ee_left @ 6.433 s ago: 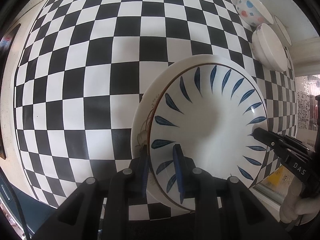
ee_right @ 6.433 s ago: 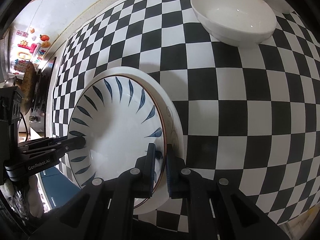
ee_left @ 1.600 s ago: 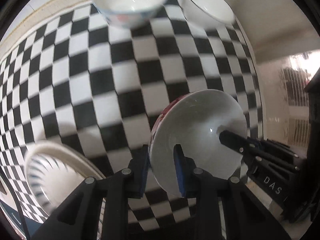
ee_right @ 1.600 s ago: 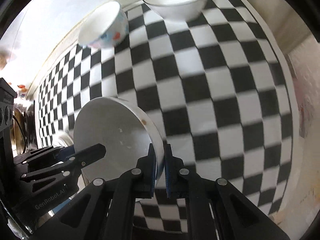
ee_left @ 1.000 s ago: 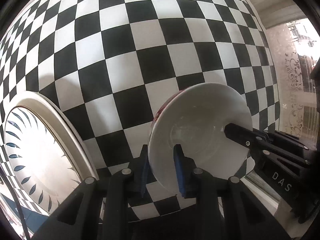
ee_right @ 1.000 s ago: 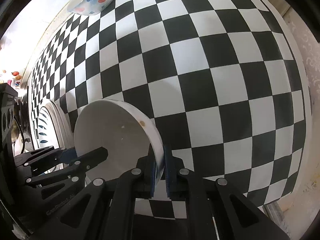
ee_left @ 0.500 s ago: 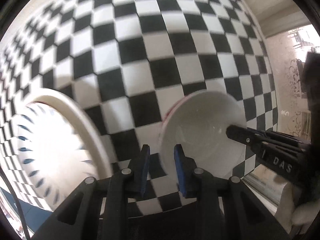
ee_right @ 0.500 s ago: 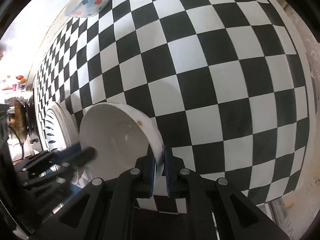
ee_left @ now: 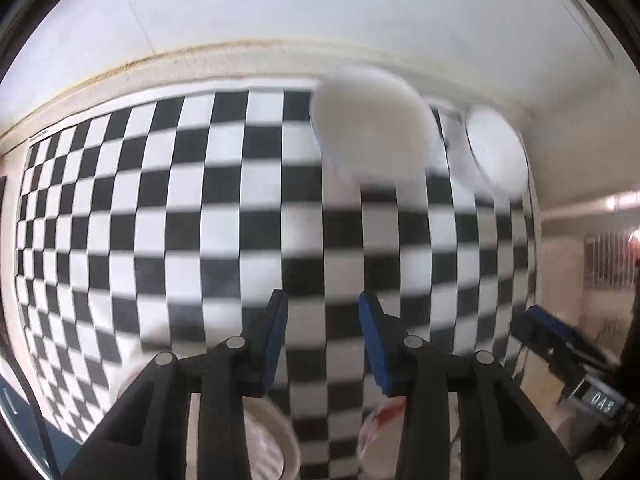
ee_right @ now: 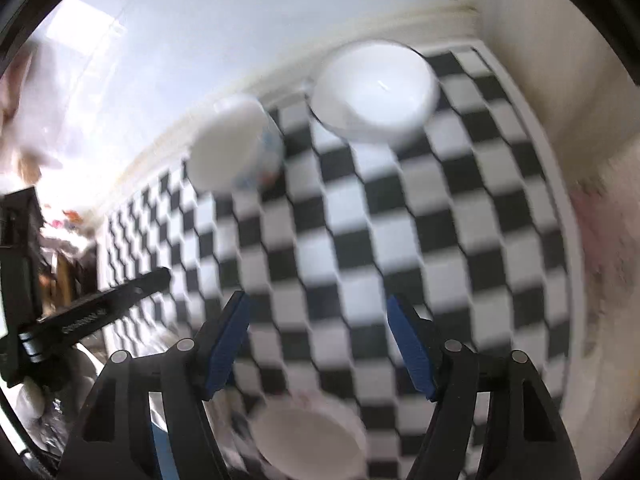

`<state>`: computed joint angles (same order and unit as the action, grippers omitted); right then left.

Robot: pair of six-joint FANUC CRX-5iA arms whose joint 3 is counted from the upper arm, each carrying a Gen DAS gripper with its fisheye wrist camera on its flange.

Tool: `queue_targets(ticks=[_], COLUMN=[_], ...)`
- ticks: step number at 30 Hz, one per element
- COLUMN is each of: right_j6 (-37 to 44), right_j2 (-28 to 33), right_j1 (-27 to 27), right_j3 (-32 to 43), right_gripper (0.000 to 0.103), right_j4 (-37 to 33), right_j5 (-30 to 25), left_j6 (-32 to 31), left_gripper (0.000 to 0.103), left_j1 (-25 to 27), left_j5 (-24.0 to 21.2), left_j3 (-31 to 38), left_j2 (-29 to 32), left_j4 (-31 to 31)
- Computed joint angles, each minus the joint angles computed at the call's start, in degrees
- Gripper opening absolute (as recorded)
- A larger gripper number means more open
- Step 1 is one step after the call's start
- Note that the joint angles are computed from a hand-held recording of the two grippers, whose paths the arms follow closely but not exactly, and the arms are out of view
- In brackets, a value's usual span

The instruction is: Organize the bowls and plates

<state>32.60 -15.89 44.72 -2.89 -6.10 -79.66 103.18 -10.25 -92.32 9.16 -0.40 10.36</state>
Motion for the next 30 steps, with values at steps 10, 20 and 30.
queue_targets(ticks=[10,20,30], right_j6=[9.5,11.0,10.8], right_j2=[20.0,24.8,24.7], right_j1=[-9.7,-11.6,-11.9], right_j3=[15.4,17.1,15.7], right_gripper=[0.065,0.03,0.016], right_j4=[-8.4,-10.5,-9.4], right_j5=[2.4,1.9,1.9], left_j6=[-1.4,-3.2,-3.3], left_gripper=[0.034,0.034,0.017], left_j1=[3.7,2.5,0.6], left_j5=[1.4,1.4,3.7], left_j3=[8.6,10.2,9.8], left_j2=[13.1,18.3,18.3], left_j4=[4.1,4.6,2.8])
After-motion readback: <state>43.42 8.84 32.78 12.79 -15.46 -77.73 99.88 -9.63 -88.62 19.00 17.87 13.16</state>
